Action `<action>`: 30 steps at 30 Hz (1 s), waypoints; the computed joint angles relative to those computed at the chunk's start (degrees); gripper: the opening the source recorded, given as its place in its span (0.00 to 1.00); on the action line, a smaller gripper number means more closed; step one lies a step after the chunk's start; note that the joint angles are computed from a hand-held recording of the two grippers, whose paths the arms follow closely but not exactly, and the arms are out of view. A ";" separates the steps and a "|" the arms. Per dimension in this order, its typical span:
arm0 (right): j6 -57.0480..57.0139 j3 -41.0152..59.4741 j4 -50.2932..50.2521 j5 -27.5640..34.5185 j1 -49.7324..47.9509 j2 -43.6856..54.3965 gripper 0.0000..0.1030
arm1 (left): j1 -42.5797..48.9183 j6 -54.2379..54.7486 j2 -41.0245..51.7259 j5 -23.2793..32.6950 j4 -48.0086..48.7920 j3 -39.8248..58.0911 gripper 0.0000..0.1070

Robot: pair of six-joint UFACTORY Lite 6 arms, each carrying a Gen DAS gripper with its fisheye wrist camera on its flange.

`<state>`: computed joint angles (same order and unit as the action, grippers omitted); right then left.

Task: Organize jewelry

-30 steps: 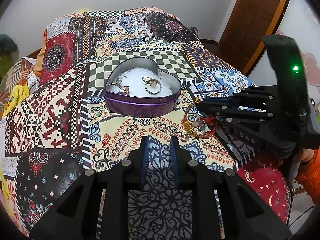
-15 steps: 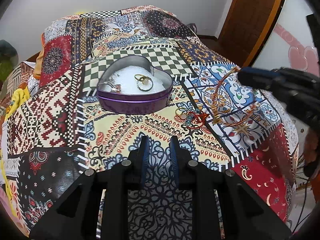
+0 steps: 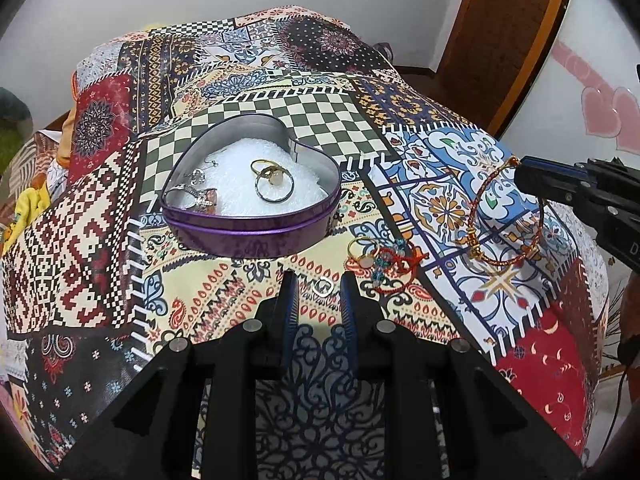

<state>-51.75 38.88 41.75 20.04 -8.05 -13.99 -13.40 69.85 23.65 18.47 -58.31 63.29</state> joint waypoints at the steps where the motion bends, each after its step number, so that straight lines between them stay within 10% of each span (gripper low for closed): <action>1: -0.17 -0.01 0.16 0.06 -0.04 -0.06 0.07 | -0.21 0.06 0.02 -0.12 -0.10 0.01 0.19; 30: 29.17 9.28 -23.31 -1.38 13.66 -0.78 0.07 | 12.92 10.15 -14.99 7.29 -5.78 -5.89 0.09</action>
<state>-22.58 48.16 18.44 18.66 5.60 -14.77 -0.48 80.00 8.65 25.77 -64.09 57.41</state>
